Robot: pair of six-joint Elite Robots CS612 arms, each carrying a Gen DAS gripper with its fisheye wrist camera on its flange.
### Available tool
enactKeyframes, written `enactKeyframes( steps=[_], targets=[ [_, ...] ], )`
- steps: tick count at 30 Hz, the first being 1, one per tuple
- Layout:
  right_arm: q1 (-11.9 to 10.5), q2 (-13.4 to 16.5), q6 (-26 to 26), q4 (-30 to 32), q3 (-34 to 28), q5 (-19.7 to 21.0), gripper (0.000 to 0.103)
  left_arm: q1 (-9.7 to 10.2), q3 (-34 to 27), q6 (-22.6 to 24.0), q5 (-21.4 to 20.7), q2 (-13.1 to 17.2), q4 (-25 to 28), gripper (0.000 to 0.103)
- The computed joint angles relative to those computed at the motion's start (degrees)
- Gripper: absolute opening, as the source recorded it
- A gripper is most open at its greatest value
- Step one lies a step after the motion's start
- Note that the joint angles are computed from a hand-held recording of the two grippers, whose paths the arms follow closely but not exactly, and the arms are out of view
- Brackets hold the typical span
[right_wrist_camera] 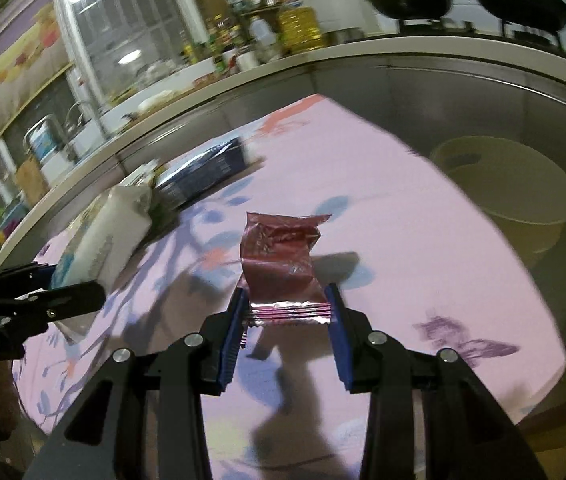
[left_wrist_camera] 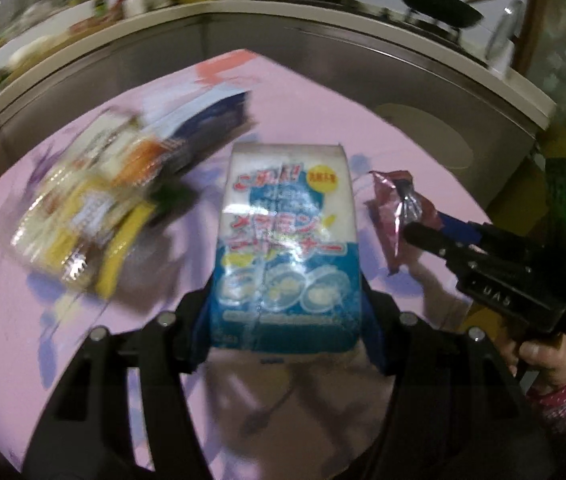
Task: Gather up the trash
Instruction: 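Carry the package and wrapper over the beige bin and open both grippers, then bring both open grippers back toward the remaining trash on the table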
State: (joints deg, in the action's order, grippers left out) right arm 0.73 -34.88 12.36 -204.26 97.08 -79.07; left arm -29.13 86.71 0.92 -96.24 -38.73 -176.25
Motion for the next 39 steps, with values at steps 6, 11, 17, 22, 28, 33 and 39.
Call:
enactKeyframes(
  steps=[6,11,17,22,28,33,39],
  targets=[
    [-2.7,0.1,3.0,-2.5,0.3,-1.9,0.037,-2.10,-8.2,3.4,-1.7,3.4,6.0,0.059],
    [-5.1,0.4,5.9,-4.4,-0.1,-4.2,0.037,-3.56,-17.3,4.2,-4.6,7.2,11.8,0.059],
    [-8.3,1.4,10.5,-4.3,-1.9,-6.5,0.037,-5.45,-30.9,5.1,-7.9,13.7,18.9,0.059],
    [-9.5,2.7,10.0,-2.1,-4.5,-7.8,0.038,-6.58,-43.0,4.9,-7.5,20.0,26.3,0.060],
    [-10.0,3.6,12.4,-1.5,-5.4,-7.7,0.060,-7.98,-49.1,6.0,-0.7,23.6,29.7,0.071],
    [-9.9,3.1,14.5,-5.1,-3.6,-7.8,0.060,-8.03,-44.4,6.3,0.8,21.4,25.6,0.071],
    [-9.1,1.6,16.7,-8.9,-0.8,-7.1,0.060,-7.56,-32.4,6.2,5.1,15.5,14.2,0.071]
  ],
)
